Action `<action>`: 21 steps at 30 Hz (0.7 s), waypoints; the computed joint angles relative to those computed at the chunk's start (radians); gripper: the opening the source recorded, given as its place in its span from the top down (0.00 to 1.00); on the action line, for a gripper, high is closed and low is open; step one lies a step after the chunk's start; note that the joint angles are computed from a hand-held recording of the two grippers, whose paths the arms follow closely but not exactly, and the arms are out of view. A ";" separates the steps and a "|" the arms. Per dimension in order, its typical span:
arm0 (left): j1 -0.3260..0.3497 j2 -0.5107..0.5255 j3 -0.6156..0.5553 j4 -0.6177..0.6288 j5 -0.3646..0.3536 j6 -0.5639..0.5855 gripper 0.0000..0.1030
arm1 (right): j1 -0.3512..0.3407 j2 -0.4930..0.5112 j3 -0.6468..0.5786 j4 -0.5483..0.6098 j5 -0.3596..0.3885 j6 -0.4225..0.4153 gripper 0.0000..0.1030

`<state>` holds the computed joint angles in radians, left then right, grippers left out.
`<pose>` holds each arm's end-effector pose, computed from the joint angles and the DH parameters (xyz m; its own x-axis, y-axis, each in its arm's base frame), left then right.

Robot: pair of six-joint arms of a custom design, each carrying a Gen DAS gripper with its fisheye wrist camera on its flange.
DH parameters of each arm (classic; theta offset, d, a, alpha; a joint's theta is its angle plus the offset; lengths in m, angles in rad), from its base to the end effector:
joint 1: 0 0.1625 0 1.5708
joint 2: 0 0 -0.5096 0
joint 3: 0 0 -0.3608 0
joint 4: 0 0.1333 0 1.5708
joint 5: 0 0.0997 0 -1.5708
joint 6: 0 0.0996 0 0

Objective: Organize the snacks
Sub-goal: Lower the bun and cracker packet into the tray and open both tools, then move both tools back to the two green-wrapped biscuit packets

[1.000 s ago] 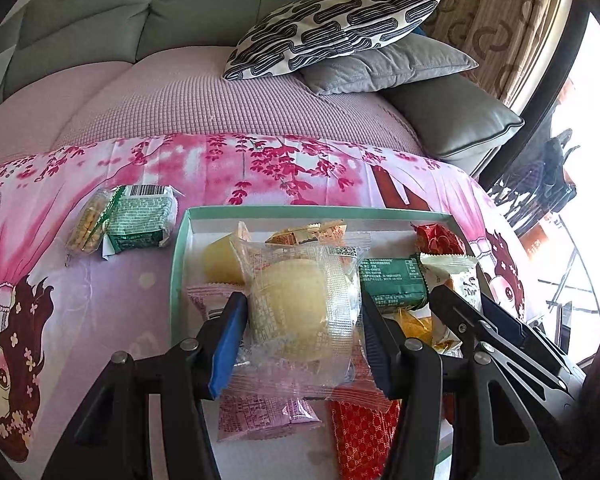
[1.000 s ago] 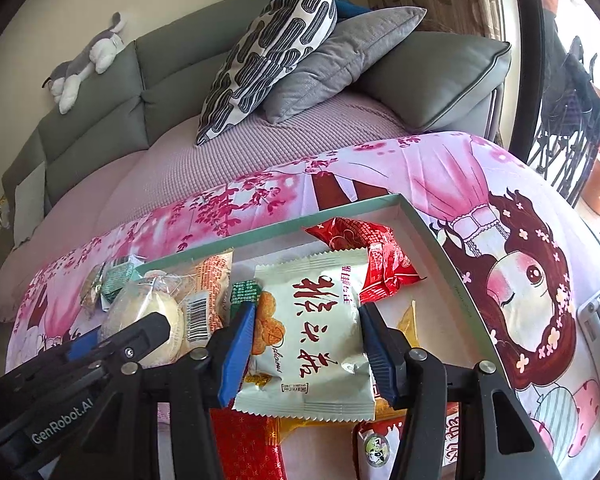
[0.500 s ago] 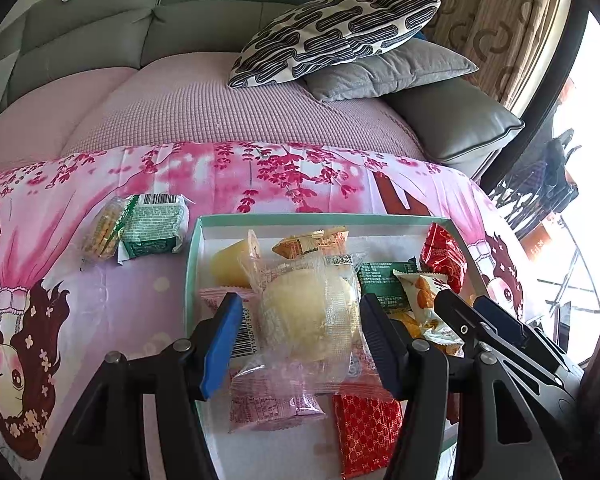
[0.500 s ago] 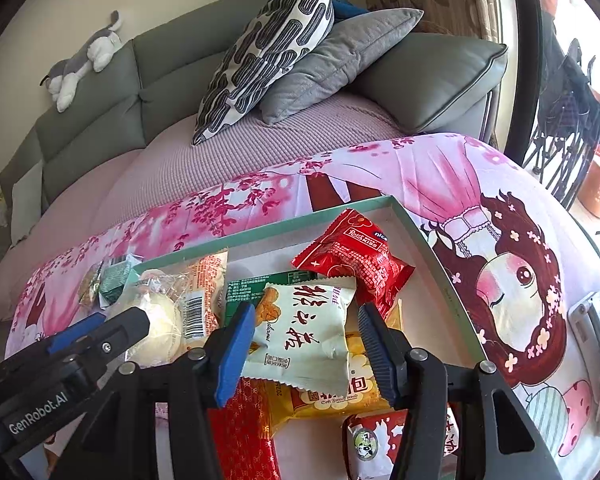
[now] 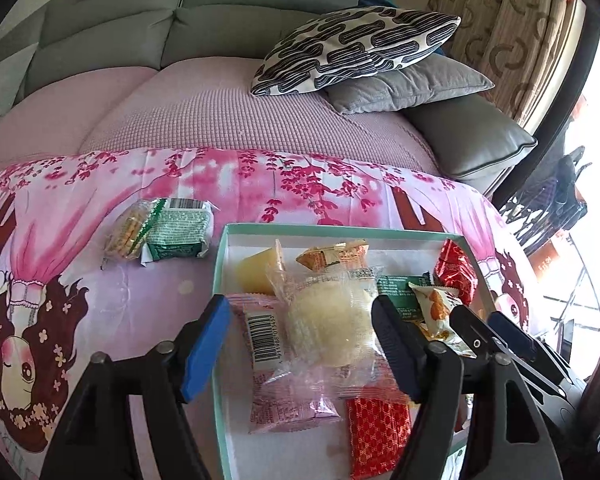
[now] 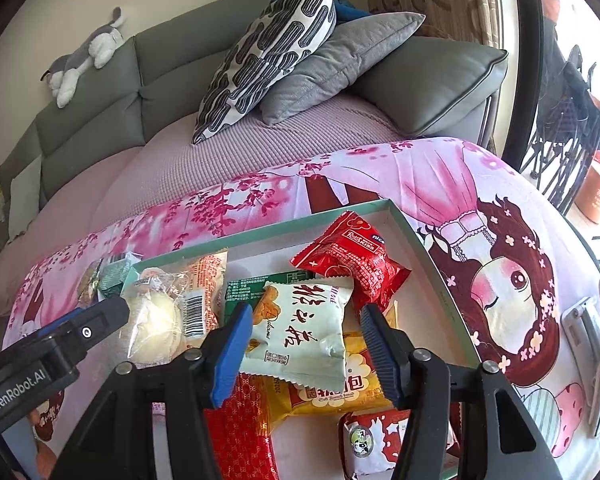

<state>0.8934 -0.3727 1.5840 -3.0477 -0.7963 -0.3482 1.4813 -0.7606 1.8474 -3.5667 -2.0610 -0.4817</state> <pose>-0.2909 -0.6855 -0.0322 -0.8380 0.0301 -0.5448 0.3392 0.8108 -0.4770 0.0264 -0.6727 0.2191 -0.7747 0.1142 0.6219 -0.3430 0.7503 -0.5652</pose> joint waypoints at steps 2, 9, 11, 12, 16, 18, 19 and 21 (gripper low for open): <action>-0.004 0.001 0.001 -0.003 0.027 0.010 0.21 | -0.001 0.003 -0.003 0.002 -0.005 0.003 0.27; -0.003 0.000 0.006 -0.015 0.068 0.003 0.14 | -0.003 0.005 -0.007 0.013 -0.009 0.003 0.21; -0.003 0.002 0.006 -0.021 0.080 0.003 0.12 | -0.003 0.006 -0.006 0.006 -0.006 -0.004 0.15; -0.003 0.002 0.006 -0.022 0.085 0.007 0.12 | -0.002 0.007 -0.007 0.004 -0.007 -0.007 0.14; -0.005 0.007 0.007 -0.038 0.111 0.025 0.11 | -0.001 0.010 -0.007 -0.001 -0.011 -0.019 0.02; -0.006 0.009 0.007 -0.045 0.124 0.032 0.08 | -0.001 0.011 -0.007 -0.004 -0.010 -0.022 0.00; -0.006 0.011 0.007 -0.047 0.133 0.035 0.07 | -0.001 0.011 -0.007 -0.005 -0.009 -0.023 0.00; -0.006 0.013 0.006 -0.042 0.150 0.031 0.07 | -0.002 0.011 -0.006 -0.005 -0.005 -0.024 0.00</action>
